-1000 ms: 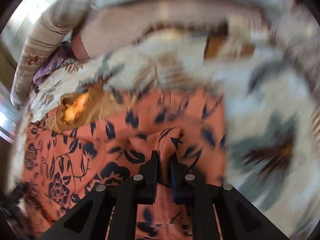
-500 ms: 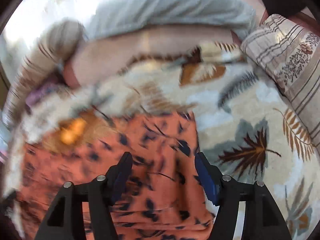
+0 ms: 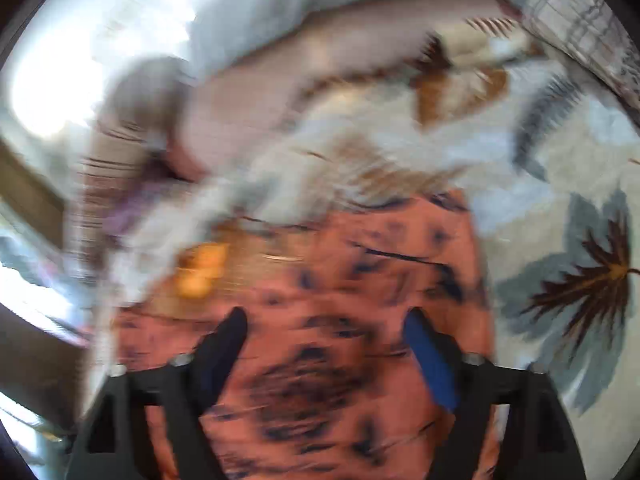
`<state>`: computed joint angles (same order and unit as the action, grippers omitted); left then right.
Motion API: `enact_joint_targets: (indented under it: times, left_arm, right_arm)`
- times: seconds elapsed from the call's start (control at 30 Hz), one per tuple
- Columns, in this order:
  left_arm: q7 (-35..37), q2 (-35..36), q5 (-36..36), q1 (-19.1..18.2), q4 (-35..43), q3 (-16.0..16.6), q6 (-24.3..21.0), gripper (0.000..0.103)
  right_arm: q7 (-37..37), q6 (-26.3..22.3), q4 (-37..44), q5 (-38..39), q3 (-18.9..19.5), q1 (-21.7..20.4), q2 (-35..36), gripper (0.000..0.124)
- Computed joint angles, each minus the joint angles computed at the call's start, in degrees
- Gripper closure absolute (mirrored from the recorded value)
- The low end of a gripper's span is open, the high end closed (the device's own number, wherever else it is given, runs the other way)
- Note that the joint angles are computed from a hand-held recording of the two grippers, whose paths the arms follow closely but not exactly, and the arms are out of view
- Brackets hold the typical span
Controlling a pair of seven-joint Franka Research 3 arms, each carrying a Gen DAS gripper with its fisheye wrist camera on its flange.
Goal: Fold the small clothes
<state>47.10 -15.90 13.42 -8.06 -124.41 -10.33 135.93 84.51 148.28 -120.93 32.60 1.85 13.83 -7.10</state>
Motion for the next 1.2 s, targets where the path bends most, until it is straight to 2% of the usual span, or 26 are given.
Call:
enact_joint_targets:
  times: [0.03, 0.07, 0.1, 0.17, 0.23, 0.27, 0.3, 0.33, 0.37, 0.43, 0.47, 0.53, 0.6, 0.7, 0.73, 0.8, 0.83, 0.9, 0.93, 0.97, 1.03, 1.07, 1.1, 1.2]
  left_arm:
    - [0.2, -0.4, -0.6, 0.0, 0.0, 0.4, 1.2, 0.025]
    - [1.1, -0.6, -0.8, 0.0, 0.1, 0.8, 3.1, 0.025]
    - [2.4, -0.1, 0.4, 0.3, 1.0, 0.9, 4.8, 0.025]
    - [4.1, 2.8, 2.9, 1.2, 4.7, 0.7, 4.9, 0.025]
    - [7.0, 6.9, -0.6, 1.2, 8.7, 2.0, 5.2, 0.025]
    - [8.3, 8.8, -2.9, 1.2, 10.4, 2.4, 4.9, 0.026]
    - [9.7, 11.5, -4.8, 1.5, 13.0, 2.7, 3.0, 0.037]
    - [9.0, 13.5, -3.5, 1.9, 15.1, 2.4, -0.2, 0.048]
    - [8.3, 15.5, -2.2, 2.5, 16.6, 2.3, -2.1, 0.053]
    - [6.8, 15.1, -2.0, 3.0, 15.2, 2.4, 1.0, 0.053]
    - [6.9, 15.1, -0.5, 3.0, 15.3, 2.1, 0.8, 0.053]
    - [4.8, 14.7, 3.5, 2.8, 14.9, 1.6, 0.9, 0.052]
    - [0.9, 13.8, 6.2, 2.8, 14.3, 1.3, 0.6, 0.052]
    - [-6.3, 10.1, 11.7, 3.0, 11.5, 0.8, 1.7, 0.052]
    - [-7.7, 8.8, 12.9, 3.1, 10.0, 0.6, 3.4, 0.052]
    - [-5.5, 8.9, 12.4, 2.7, 9.8, 0.4, 4.4, 0.052]
    - [-3.5, 10.0, 11.9, 2.4, 10.8, 0.3, 3.0, 0.052]
    - [-1.5, 12.8, 11.3, 2.2, 13.2, 0.1, -1.1, 0.048]
    - [-1.6, 13.2, 9.4, 2.3, 13.1, 0.7, -0.2, 0.047]
    - [-3.1, 12.9, 8.2, 2.6, 12.6, 1.1, 1.2, 0.046]
    - [-4.6, 13.0, 9.0, 2.8, 13.4, 1.1, 0.2, 0.046]
    - [-6.6, 13.0, 11.3, 2.8, 13.9, 0.8, -1.1, 0.046]
    - [-8.3, 12.6, 12.7, 2.7, 14.2, 0.6, -2.4, 0.046]
    - [-11.3, 9.4, 14.7, 3.0, 11.0, 0.6, 1.5, 0.046]
  right_arm:
    - [3.0, -0.4, 0.0, -2.4, 0.7, -1.1, 0.6, 0.039]
    - [1.9, 1.1, -1.0, -0.8, 0.1, -0.3, -0.3, 0.039]
    - [-3.0, 3.2, -2.6, 4.0, -0.5, 0.8, -1.9, 0.039]
    - [-5.3, 6.7, -4.9, 5.6, -0.3, 1.5, -4.5, 0.039]
    - [-9.5, 7.8, -5.8, 9.2, -1.2, 3.1, -6.1, 0.039]
    - [-10.5, 7.3, -5.5, 9.2, -1.5, 3.2, -6.0, 0.039]
    - [-10.8, 5.8, -4.7, 8.2, -1.6, 3.0, -5.4, 0.039]
    - [-9.8, 4.2, -4.3, 6.4, -1.4, 2.3, -4.6, 0.039]
    - [-8.3, 2.9, -4.1, 5.3, -1.5, 1.5, -4.4, 0.039]
    - [-11.4, 2.2, -5.0, 11.9, -3.6, 1.9, -5.8, 0.039]
    - [-13.0, 3.9, -5.9, 14.7, -4.2, 1.7, -6.6, 0.039]
    - [-12.4, 6.1, -6.1, 14.2, -4.3, 0.2, -6.4, 0.039]
    - [-10.6, 3.9, -3.9, 13.3, -4.9, -1.2, -4.1, 0.039]
    - [-14.1, -1.4, 1.3, 16.5, -5.8, -2.3, 0.9, 0.041]
    - [-16.0, -2.5, 2.6, 18.4, -5.8, -2.8, 2.2, 0.047]
    - [-16.7, -5.7, 5.6, 19.9, -5.2, -3.9, 5.0, 0.067]
    - [-17.0, -8.0, 6.9, 20.1, -5.0, -4.7, 6.3, 0.083]
    - [-15.4, -7.6, 8.3, 16.3, -3.8, -5.5, 8.1, 0.094]
    - [-13.8, -6.8, 8.5, 14.4, -3.4, -5.8, 8.4, 0.104]
    - [-11.8, -5.4, 8.4, 12.5, -3.0, -5.9, 8.4, 0.105]
    - [-4.3, 0.8, 5.9, 2.5, -2.2, -5.5, 6.6, 0.103]
    - [-2.5, 1.8, 4.9, 0.5, -2.0, -5.5, 5.6, 0.100]
    - [-2.6, 1.0, 4.4, 1.9, -2.2, -5.6, 4.7, 0.100]
    - [-10.2, 2.5, -0.3, 11.1, -2.5, -4.2, -1.0, 0.099]
